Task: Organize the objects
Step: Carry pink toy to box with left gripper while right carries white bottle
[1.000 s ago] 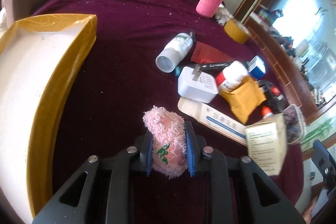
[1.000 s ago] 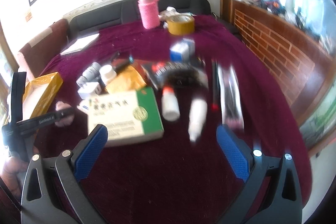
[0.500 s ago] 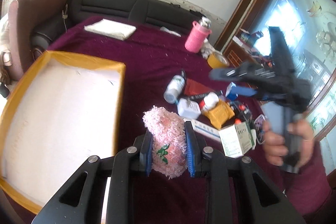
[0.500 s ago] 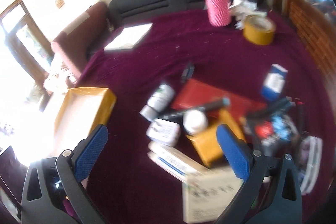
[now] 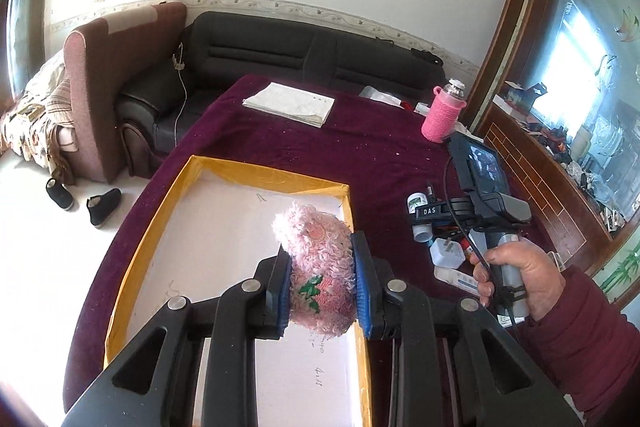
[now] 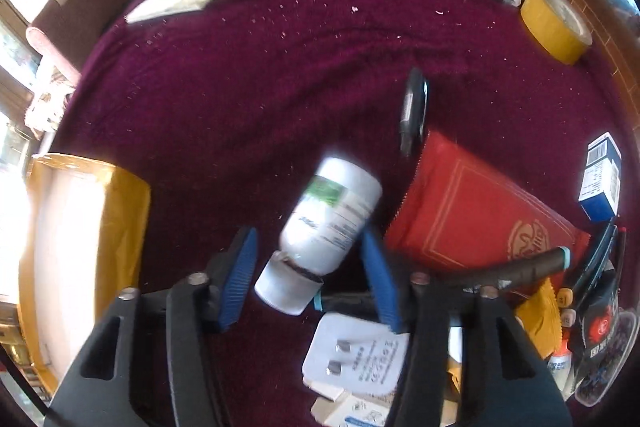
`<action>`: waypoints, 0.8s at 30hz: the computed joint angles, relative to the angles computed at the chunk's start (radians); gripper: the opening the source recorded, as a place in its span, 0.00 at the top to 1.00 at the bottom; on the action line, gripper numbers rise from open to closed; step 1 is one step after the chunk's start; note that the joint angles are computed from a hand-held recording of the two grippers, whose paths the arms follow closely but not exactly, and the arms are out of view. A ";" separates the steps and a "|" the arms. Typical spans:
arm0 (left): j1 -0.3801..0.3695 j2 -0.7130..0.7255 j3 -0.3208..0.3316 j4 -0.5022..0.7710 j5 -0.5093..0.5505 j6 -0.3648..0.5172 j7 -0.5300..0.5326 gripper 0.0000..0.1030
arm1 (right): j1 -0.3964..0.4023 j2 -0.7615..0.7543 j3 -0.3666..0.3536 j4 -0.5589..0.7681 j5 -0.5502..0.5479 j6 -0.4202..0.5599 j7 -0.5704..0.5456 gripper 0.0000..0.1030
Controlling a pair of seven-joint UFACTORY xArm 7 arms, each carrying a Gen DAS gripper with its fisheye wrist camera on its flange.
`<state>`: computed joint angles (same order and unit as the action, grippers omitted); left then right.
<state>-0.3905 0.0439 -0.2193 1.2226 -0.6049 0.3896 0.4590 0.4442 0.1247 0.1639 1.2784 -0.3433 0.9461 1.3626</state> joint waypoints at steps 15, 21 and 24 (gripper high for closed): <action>-0.022 0.332 0.025 0.521 0.373 0.147 -0.168 0.79 | -0.002 0.001 0.041 0.215 0.074 -0.139 -0.077 0.68; -0.016 0.494 0.014 0.618 0.427 0.182 -0.228 0.79 | 0.076 0.219 0.011 0.392 0.125 -0.204 -0.124 0.68; -0.004 0.540 0.011 0.613 0.420 0.178 -0.246 0.79 | 0.124 0.280 -0.026 0.404 0.109 -0.216 -0.104 0.68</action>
